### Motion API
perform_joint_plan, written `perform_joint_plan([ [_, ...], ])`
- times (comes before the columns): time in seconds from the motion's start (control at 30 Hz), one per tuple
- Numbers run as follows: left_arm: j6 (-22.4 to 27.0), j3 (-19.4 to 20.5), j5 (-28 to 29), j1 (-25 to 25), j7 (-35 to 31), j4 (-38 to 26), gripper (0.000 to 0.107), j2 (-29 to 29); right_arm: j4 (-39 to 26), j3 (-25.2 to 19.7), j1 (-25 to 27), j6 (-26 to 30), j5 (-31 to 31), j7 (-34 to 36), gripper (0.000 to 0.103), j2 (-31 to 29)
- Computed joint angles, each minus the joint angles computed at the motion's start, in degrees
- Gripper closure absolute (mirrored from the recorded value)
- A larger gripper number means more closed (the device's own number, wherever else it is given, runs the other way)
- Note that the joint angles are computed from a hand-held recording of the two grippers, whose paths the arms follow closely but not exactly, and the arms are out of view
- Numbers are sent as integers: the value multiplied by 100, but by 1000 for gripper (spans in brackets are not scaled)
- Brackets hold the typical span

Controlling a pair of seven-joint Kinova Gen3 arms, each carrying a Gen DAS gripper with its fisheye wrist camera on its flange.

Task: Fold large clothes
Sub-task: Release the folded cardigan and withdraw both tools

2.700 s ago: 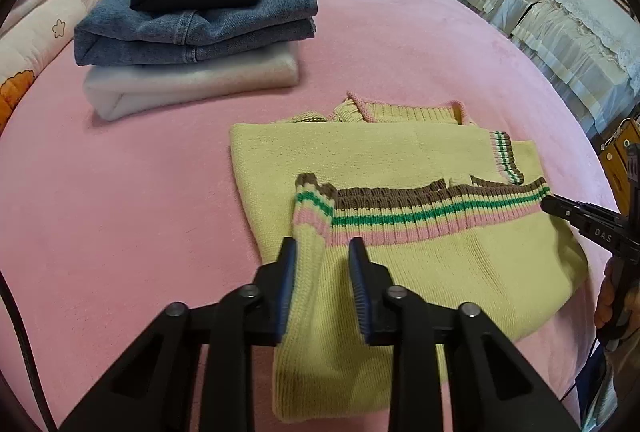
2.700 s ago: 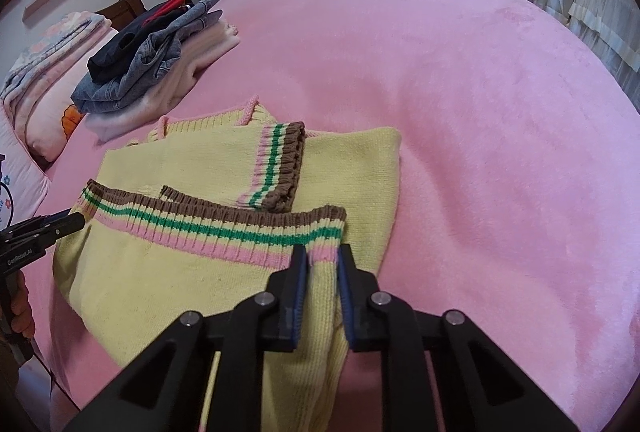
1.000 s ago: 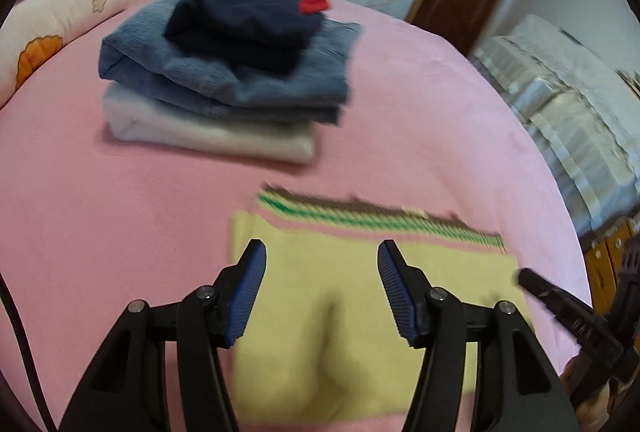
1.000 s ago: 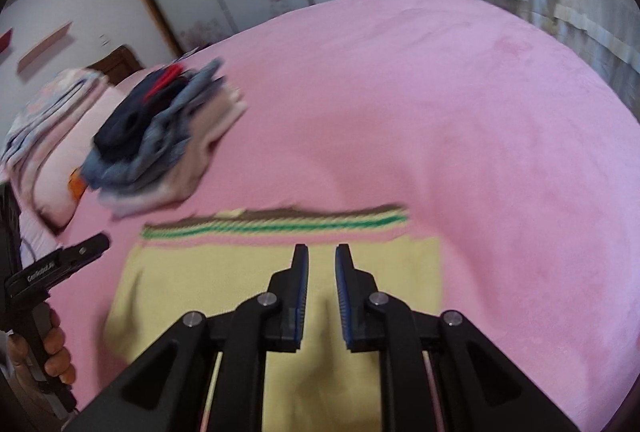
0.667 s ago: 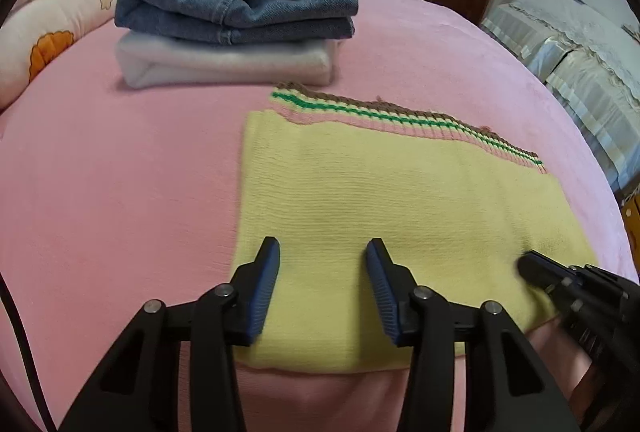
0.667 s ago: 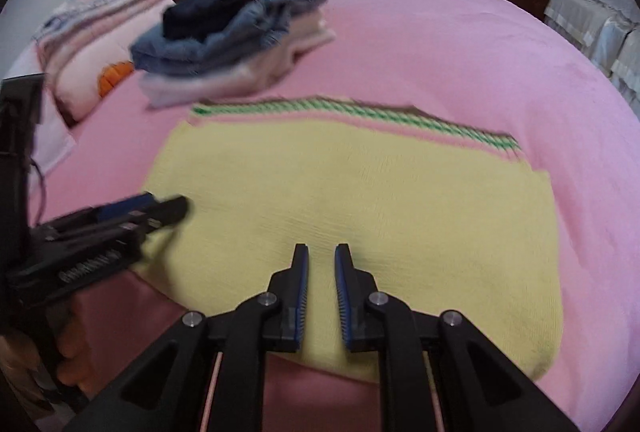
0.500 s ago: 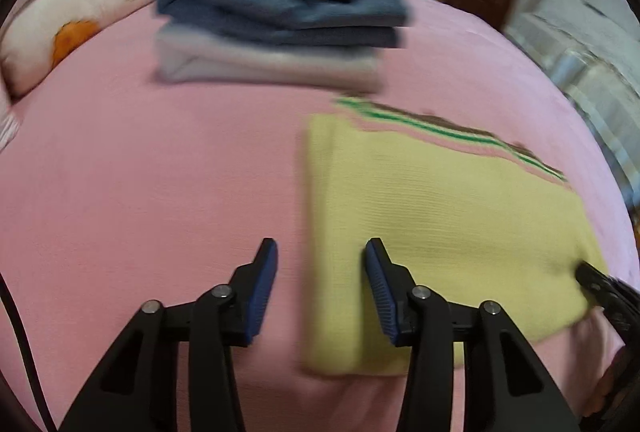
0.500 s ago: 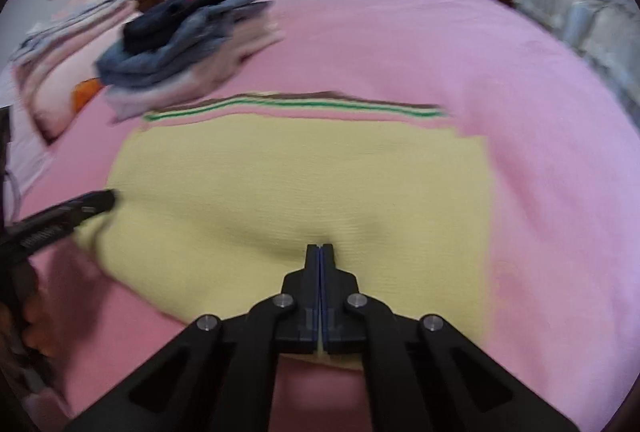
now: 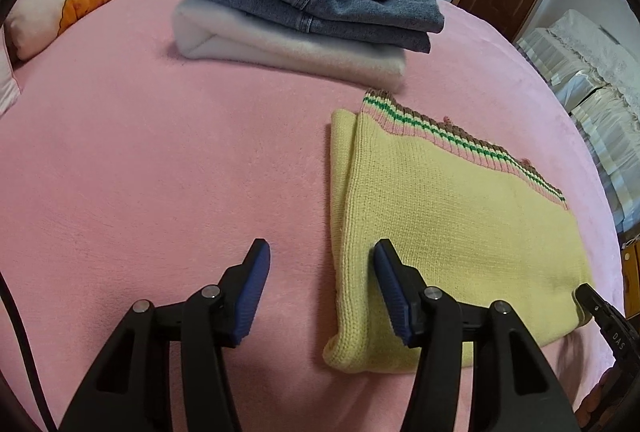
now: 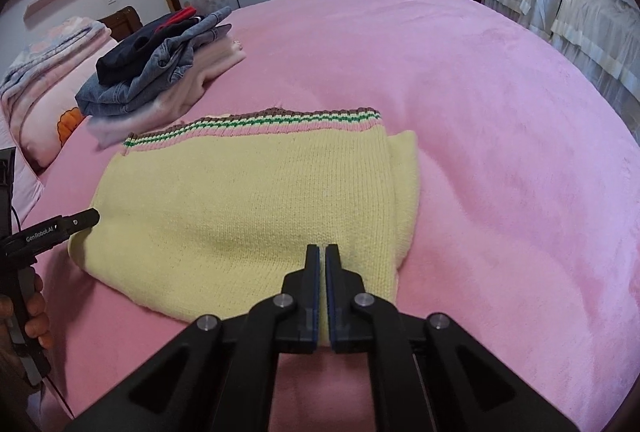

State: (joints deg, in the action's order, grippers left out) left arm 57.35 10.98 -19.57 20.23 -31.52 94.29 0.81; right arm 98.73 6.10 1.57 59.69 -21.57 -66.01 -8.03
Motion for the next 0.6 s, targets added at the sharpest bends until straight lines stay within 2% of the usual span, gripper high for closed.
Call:
perform_joint_plan([
  [0.27,712,213,-39,169,-90,-563,54,-146,-255,14,4,392,-151,-270,100,-139],
  [0.37,961,310,-58,267,-125,-785,53,-182,-327,-34,-52,538,-52,-410,92,-231],
  [0.43,1175,378,-58,347,-128,-952,51,-184,-318,-1,-84,592,-76,-441,80,-339],
  [0.6,1656,419,189,480,-150,-1301,49,-161,-330,89,-190,792,-105,-516,78,-577],
])
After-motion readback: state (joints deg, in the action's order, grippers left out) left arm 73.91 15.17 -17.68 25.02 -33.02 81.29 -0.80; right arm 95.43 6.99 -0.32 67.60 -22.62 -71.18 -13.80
